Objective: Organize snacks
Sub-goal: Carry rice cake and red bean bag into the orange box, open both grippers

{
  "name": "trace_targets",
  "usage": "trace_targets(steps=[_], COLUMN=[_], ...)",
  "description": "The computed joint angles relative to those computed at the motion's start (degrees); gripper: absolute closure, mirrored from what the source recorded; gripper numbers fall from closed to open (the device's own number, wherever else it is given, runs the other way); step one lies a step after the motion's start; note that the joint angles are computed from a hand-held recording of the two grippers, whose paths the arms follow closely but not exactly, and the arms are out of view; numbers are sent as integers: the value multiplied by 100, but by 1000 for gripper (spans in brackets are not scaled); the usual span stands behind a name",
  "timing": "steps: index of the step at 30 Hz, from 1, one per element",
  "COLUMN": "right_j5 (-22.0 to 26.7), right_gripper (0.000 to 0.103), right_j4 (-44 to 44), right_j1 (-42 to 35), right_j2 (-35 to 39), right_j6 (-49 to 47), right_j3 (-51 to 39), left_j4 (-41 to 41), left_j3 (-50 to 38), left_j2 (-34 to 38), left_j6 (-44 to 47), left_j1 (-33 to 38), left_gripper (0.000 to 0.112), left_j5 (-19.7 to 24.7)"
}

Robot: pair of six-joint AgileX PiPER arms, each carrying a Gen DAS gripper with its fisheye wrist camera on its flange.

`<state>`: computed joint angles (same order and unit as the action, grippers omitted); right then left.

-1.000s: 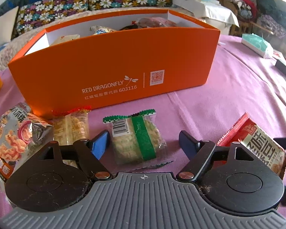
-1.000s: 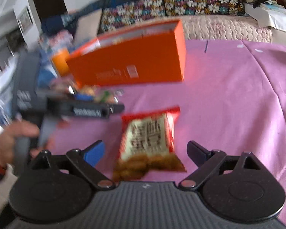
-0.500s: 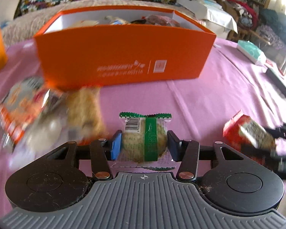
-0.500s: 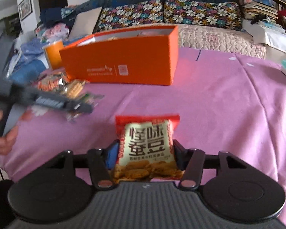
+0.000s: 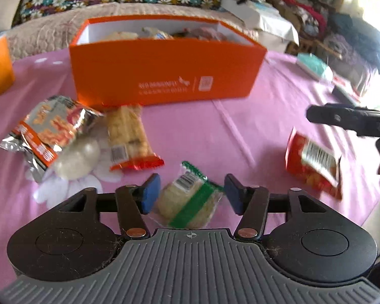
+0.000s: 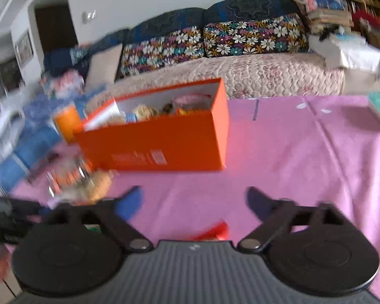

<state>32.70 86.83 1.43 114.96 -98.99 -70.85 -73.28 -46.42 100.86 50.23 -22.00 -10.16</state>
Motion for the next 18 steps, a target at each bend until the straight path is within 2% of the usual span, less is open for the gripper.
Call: trace_targets(steps=[2,5,7,9,10,11,12,13,14,16,18], right_j5=[-23,-95,-79,-105,-180,-277,-424,-476,-420,-15,135], right_gripper=[8,8,8,9,14,21,34,43,45,48,48], right_j4=[-144,-625,-632,-683,-735,-734,-557,-458,-472,-640,-528], right_j1=[-70,-134,-170,-144,-100,-54,-19,7,-16,-185,-240], right_j2=[-30,51,75,84,93,108,85,39,7,16,-64], right_j6=[-236,-65,-253,-359,-403,-498,-822,-1036,-1022,-623,-572], right_j3=[221,335,439,505,532,569,680,743,744,625,600], left_j4=[67,-142,-654,-604,-641,-519,-325,-336,-370,36,-16], left_j3=[11,4,-24,-7,-2,11,40,15,-27,-29,-42], left_j2=[135,259,338,436,477,503,472,462,434,325,214], left_j6=[-161,24,558,522,572,473,274,304,351,-146,-130], left_j1=[-199,-372,-494,-619,-713,-771,-779,-756,-675,-460,-461], left_gripper=[70,59,58,61,63,79,90,105,105,105,105], left_j5=[-221,-393,-568,-777,-932,-1049,-1045,-1038,-885,-495,-506])
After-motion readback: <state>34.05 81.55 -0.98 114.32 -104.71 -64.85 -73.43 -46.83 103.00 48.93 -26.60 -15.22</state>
